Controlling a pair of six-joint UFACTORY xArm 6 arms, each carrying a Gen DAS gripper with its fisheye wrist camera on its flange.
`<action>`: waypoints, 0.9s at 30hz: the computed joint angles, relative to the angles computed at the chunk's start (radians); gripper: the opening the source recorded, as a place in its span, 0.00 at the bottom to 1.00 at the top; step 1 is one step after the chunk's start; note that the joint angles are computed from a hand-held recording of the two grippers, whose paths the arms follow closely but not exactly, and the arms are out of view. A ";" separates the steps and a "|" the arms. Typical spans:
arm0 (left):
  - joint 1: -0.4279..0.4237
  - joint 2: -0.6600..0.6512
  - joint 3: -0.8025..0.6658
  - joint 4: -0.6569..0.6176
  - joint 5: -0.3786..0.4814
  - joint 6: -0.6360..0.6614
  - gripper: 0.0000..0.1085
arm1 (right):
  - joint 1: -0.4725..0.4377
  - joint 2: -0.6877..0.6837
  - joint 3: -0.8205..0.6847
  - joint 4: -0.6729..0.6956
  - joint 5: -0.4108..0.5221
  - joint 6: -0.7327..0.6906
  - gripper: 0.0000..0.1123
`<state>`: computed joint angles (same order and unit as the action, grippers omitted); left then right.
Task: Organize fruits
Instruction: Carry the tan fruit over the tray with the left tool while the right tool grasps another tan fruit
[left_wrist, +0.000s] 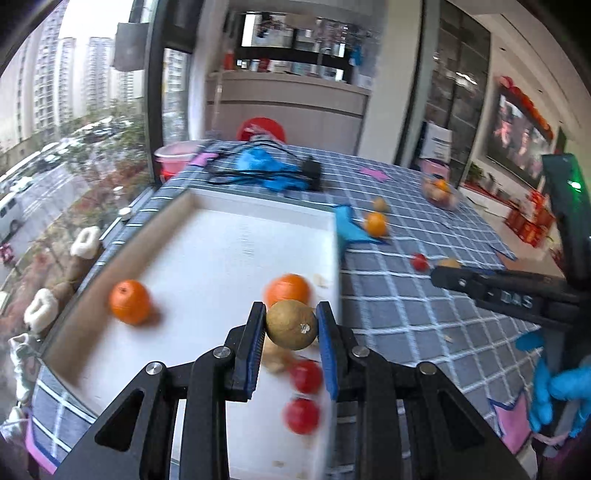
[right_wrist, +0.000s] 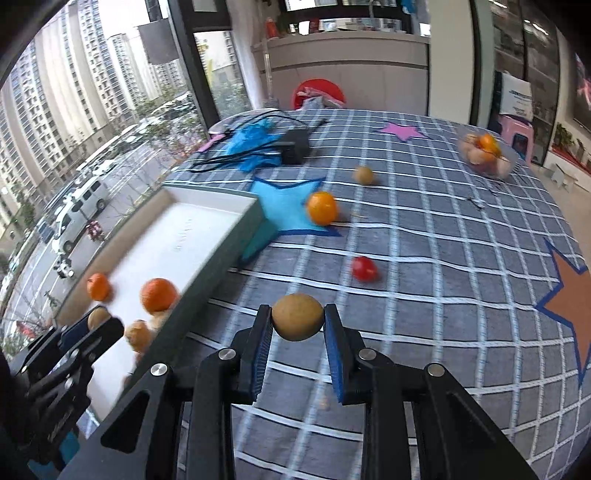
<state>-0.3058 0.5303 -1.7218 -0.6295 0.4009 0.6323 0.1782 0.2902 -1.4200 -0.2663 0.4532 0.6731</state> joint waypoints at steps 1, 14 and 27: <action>0.006 0.011 -0.012 0.022 -0.006 -0.023 0.28 | 0.007 0.013 -0.019 0.014 0.004 -0.013 0.26; 0.057 0.157 -0.181 0.213 0.020 -0.211 0.28 | 0.086 0.166 -0.249 0.118 0.068 -0.143 0.26; 0.072 0.179 -0.204 0.130 0.083 -0.172 0.28 | 0.113 0.270 -0.369 0.212 0.090 -0.235 0.26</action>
<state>-0.2337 0.7097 -1.9256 -0.4992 0.4835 0.4603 0.2911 0.5598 -1.7891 -0.0539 0.5432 0.4380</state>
